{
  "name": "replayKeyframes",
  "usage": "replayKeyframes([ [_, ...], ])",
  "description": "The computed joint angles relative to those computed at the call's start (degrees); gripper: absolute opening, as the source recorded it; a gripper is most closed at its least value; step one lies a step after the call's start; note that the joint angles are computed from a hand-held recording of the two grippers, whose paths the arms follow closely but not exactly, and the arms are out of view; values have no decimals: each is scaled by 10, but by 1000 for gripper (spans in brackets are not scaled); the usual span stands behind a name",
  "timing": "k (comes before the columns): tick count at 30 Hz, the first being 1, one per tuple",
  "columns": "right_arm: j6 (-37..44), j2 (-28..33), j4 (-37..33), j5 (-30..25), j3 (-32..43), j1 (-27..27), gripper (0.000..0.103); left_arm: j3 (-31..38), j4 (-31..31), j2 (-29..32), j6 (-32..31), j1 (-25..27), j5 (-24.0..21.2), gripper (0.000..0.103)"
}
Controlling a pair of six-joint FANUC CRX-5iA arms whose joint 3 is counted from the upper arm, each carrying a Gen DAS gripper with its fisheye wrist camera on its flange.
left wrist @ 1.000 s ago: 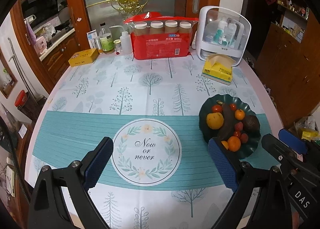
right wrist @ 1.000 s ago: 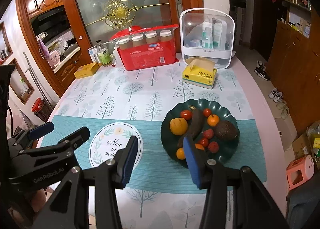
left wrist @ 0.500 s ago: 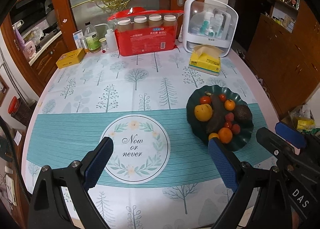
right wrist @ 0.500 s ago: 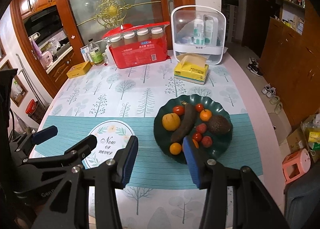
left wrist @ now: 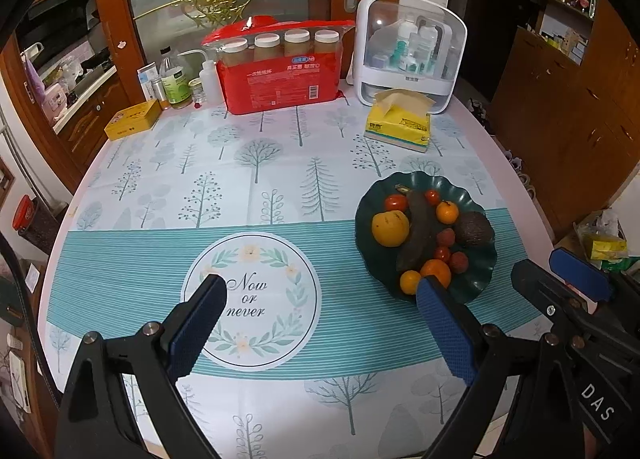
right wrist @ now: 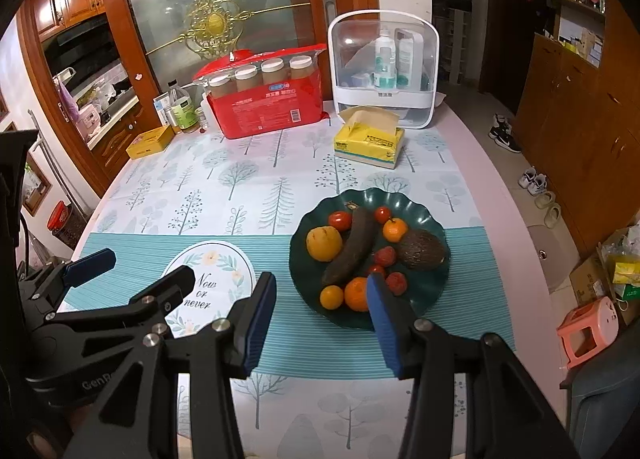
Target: Organize fruits
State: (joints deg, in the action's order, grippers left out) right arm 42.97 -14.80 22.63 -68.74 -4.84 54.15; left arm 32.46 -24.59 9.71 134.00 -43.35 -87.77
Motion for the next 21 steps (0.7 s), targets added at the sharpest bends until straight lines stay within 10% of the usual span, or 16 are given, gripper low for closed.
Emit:
replayKeyframes([
  [21,36,-5,-30,10,-5,-39,48,34,4,37,8,-7,-10,95],
])
